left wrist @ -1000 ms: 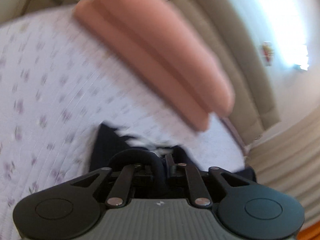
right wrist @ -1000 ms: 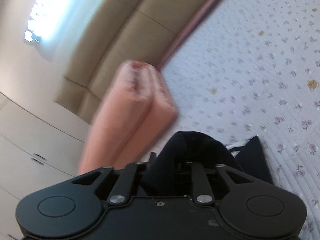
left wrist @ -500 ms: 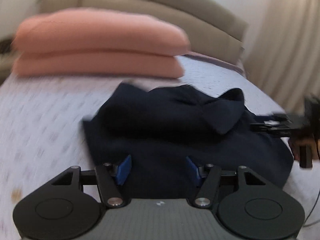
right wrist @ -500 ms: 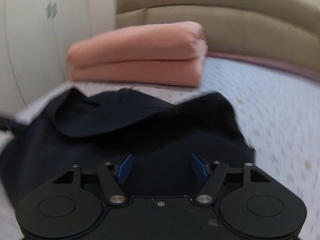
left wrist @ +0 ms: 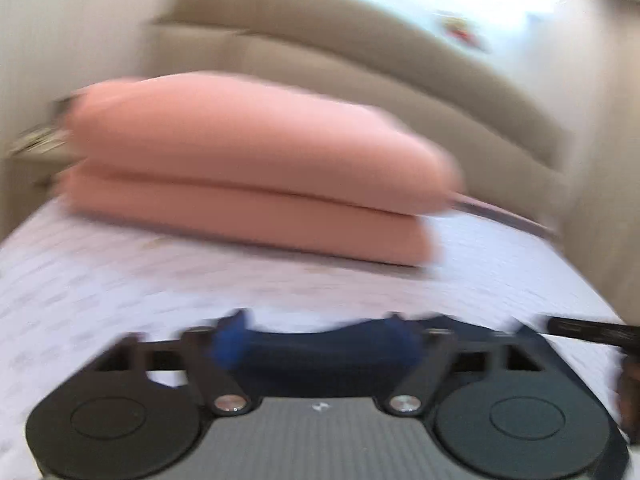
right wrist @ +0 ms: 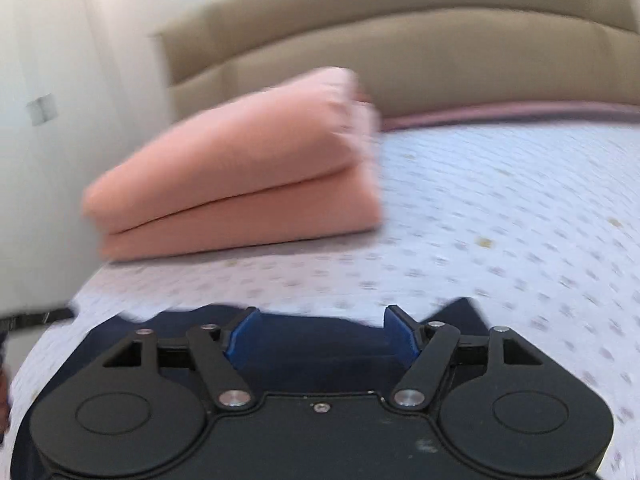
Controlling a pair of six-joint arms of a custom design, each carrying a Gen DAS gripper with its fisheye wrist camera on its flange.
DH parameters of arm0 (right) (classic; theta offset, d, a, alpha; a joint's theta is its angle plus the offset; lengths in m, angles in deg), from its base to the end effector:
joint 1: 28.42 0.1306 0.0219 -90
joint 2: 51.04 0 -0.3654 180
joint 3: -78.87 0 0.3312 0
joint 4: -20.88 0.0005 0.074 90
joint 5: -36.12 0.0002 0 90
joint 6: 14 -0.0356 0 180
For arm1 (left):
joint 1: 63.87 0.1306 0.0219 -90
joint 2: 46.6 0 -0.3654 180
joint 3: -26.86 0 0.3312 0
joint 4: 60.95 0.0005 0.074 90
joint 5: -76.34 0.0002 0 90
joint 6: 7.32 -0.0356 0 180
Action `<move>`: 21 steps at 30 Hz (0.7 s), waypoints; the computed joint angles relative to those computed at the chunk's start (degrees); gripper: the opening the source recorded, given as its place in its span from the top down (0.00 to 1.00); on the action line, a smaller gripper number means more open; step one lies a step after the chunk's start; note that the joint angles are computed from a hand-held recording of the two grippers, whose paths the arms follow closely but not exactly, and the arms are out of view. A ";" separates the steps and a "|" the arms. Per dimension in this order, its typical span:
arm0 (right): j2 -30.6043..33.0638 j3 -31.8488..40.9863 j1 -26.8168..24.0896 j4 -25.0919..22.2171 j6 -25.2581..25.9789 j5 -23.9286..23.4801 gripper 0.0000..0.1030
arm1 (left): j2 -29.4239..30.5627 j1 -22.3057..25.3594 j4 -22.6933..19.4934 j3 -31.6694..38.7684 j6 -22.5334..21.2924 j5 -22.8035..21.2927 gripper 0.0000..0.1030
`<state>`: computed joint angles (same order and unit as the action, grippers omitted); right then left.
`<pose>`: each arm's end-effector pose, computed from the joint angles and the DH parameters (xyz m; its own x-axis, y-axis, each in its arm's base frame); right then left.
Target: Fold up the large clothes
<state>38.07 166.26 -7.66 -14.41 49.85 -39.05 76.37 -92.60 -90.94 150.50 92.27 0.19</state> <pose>0.4090 0.1447 0.4206 -0.5720 0.2388 -0.7847 0.1120 0.9705 0.2136 0.5626 -0.3187 0.3877 -0.5316 0.1070 -0.8402 0.5691 0.7798 -0.2608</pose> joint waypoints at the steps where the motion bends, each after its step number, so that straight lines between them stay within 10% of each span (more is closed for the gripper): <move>1: 1.71 1.81 0.00 -2.29 2.81 -2.50 0.16 | 0.62 -0.92 -0.61 0.65 -2.98 2.17 0.03; 5: 8.75 6.44 1.26 -14.17 8.51 -1.38 0.16 | 8.63 -4.56 -16.08 10.35 -14.69 -4.02 0.00; 9: -0.25 -6.40 -1.59 -7.53 7.35 0.93 0.14 | 2.42 0.26 -6.67 -4.11 -8.78 -0.53 0.00; 12: -3.30 -6.10 -4.28 -12.33 6.00 -1.48 0.15 | -0.82 1.00 -10.13 -6.50 -17.75 -5.40 0.00; 14: -2.76 -1.89 -0.30 -17.91 7.51 5.61 0.15 | -3.70 0.43 -11.49 -7.86 -19.73 -7.39 0.04; 18: -7.49 -1.55 5.18 -9.11 14.50 -6.12 0.14 | -6.56 -0.61 -15.16 -6.54 -20.73 4.10 0.00; 21: 0.30 6.64 9.54 -23.22 18.72 -5.27 0.12 | -5.55 -3.21 -22.35 -3.61 -26.44 6.99 0.00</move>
<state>38.37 172.90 1.88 -37.63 68.57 -44.32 70.82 -95.81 -113.29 146.89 65.83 7.18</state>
